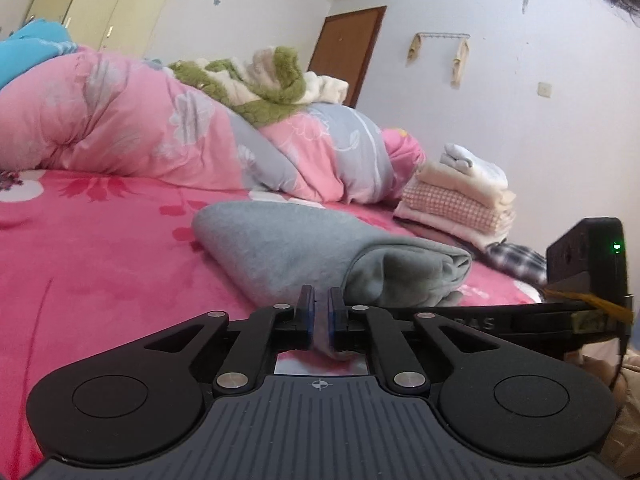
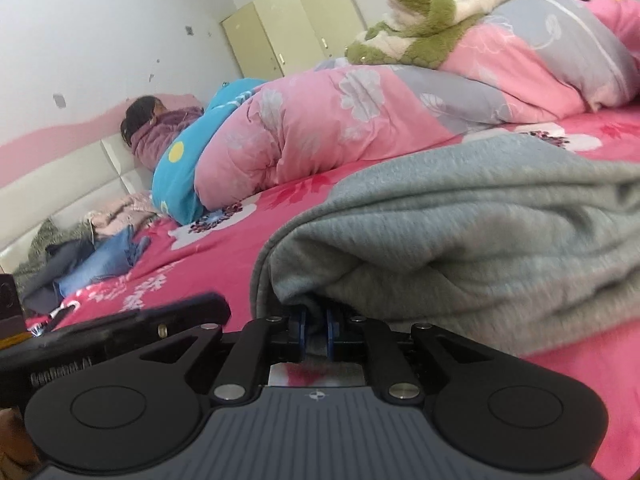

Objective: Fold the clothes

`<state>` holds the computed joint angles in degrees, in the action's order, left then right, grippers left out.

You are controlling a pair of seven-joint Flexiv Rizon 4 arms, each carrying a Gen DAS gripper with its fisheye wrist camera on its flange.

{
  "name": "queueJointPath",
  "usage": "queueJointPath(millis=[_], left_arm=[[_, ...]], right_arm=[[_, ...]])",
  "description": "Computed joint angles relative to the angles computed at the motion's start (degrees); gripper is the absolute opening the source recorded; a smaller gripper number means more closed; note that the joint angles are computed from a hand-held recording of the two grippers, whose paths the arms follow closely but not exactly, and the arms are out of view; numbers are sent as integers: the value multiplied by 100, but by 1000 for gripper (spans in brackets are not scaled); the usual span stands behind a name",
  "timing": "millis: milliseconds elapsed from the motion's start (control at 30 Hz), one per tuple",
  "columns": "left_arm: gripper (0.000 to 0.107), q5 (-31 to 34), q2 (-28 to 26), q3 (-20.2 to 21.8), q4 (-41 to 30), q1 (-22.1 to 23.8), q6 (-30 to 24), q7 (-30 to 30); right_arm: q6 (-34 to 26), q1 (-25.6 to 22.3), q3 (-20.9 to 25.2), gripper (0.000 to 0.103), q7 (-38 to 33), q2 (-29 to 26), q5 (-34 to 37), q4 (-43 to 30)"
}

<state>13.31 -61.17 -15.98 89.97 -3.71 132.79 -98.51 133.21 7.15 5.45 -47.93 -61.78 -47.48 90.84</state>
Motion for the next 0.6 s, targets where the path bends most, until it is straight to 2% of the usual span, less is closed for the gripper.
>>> queueJointPath(millis=[33,100,167,233,300,400,500,600], left_arm=[[15,49,6,-12,-70,-2,-145,36],[31,13,25,49,-186,-88,-382,201],[30,-279,34,261,-239,-308,-426,465],[29,-616,25,423,-265,-486,-421,687],[22,-821,3,433,-249,-520,-378,785],[9,-760,-45,285,-231,-405,-226,741],[5,-966,-74,458,-237,-600,-80,955],[4,-867,-141,361,-239,-529,-18,955]], right_arm=[[39,-52,45,9,69,10,-28,41],[173,-115,85,9,155,16,-25,98],[247,-107,46,9,184,55,22,157],[309,-70,-10,10,136,111,95,224],[350,-31,-60,10,61,160,173,283],[177,26,-100,9,33,152,228,227],[-112,-54,54,9,351,-13,-30,-80],[-380,-119,212,9,780,-214,-303,-436]])
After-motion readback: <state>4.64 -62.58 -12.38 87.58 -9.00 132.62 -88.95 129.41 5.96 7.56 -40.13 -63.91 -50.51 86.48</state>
